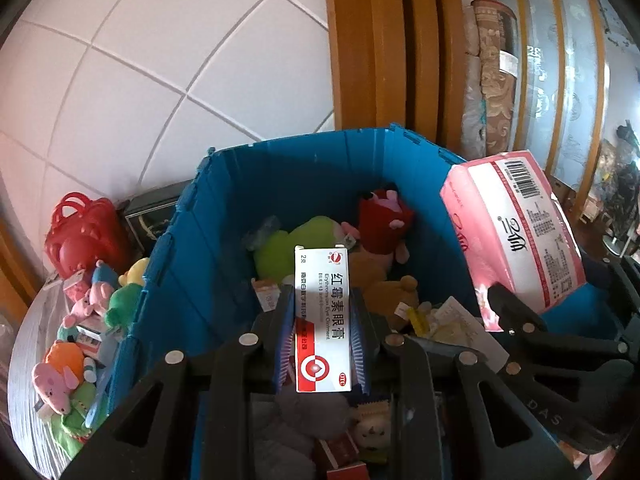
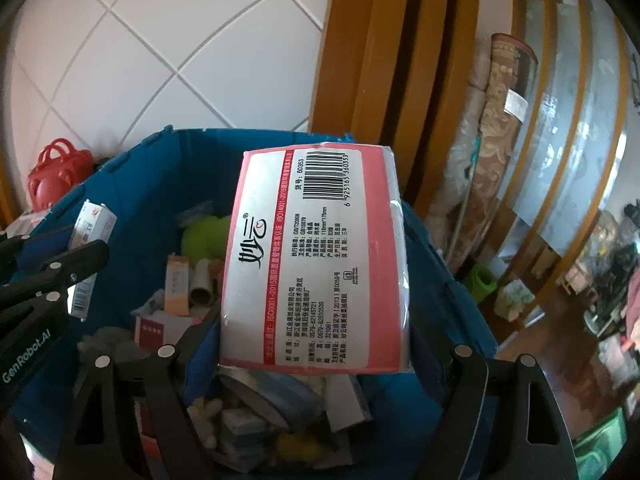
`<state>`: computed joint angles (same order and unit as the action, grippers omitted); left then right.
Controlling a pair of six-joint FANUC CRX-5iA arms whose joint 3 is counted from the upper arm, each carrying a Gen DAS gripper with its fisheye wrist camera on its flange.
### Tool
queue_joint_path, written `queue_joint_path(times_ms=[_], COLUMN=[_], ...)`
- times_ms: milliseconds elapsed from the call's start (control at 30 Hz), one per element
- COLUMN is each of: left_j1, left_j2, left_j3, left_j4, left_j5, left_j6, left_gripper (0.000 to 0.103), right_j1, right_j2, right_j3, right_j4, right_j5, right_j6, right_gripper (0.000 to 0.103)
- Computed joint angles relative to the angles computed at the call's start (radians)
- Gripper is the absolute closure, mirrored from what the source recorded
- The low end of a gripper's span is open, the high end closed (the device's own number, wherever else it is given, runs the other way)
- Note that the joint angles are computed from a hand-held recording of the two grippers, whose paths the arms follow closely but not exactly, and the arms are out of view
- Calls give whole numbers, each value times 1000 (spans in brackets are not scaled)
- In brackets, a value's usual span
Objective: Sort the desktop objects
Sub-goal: 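Open both grippers to drop the box and tissue pack into the bin, then move both grippers back over the pile on the table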
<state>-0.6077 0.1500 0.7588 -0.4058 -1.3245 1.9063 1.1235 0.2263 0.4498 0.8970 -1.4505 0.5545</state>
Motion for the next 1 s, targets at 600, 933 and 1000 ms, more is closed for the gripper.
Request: queue_joint_path(times_ms=[600, 933, 1000], left_j1=[-14, 24, 42], left_j2=[-60, -210, -254], left_j3=[-38, -171, -212], left_j4=[-81, -147, -180], left_j5=[-10, 42, 49], left_j6=[61, 99, 111], left_gripper=[27, 8, 7], right_j1=[-2, 48, 63], right_j2=[26, 51, 77], right_j3=[37, 102, 145], right_j4=[21, 17, 21], right_j5=[-28, 45, 69], right_j6=[-2, -12, -4], right_gripper=[0, 0, 0])
